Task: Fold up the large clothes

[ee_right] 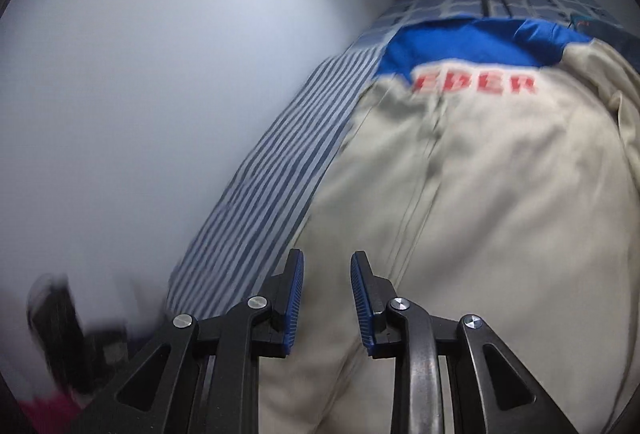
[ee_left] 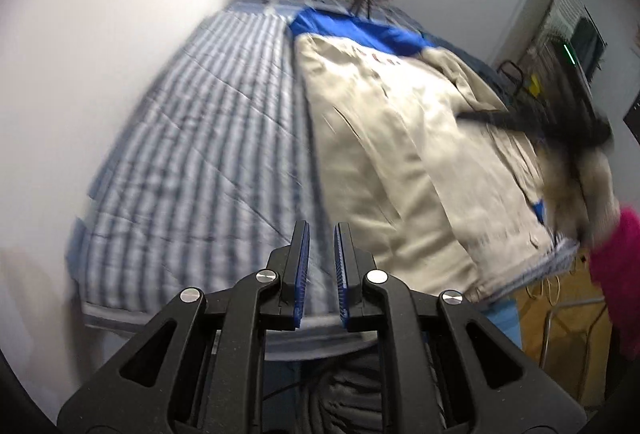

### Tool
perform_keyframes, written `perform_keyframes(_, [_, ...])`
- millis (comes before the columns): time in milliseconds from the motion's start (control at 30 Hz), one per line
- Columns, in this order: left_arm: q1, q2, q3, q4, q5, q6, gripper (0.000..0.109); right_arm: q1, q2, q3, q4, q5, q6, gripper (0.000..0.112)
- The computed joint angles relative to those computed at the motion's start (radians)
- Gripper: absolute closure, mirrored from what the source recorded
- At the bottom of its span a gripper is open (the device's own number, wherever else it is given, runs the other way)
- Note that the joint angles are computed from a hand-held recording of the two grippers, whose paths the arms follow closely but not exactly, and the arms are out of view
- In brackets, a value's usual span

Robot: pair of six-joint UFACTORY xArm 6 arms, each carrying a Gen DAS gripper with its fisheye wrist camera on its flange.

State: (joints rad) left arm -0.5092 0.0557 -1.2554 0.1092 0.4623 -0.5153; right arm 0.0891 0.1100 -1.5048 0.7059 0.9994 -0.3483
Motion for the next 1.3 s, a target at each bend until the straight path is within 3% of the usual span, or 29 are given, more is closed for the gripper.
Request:
perform_keyframes(267, [0.079, 0.051, -0.178, 0.213, 0.075, -0.119, 0.098, 0.089, -0.163, 0.275, -0.022, -0.036, -0.023, 0.086])
perform_keyframes(433, [0.093, 0.085, -0.302, 0.255, 0.095, -0.122, 0.098, 0.167, -0.195, 0.403, -0.165, -0.117, 0.007, 0.086])
perform_keyframes(600, [0.075, 0.170, -0.476, 0.256, 0.146, -0.058, 0.098, 0.120, -0.234, 0.411, -0.063, -0.130, -0.022, 0.086])
perform_keyframes(733, [0.051, 0.266, -0.637, 0.217, 0.184, 0.006, 0.098, 0.093, -0.345, 0.484, -0.096, -0.258, -0.032, 0.068])
perform_keyframes(967, [0.001, 0.439, -0.930, 0.218, 0.282, 0.115, 0.098, -0.046, -0.499, 0.585, -0.201, -0.362, 0.039, 0.049])
perform_keyframes(1200, [-0.017, 0.652, -1.284, 0.144, 0.414, 0.174, 0.096, -0.292, -0.532, 0.591, -0.264, -0.337, 0.145, 0.049])
perform_keyframes(1300, [-0.038, 0.637, -1.240, 0.099, 0.397, 0.198, 0.095, -0.395, -0.516, 0.583, -0.299, -0.332, 0.171, 0.048])
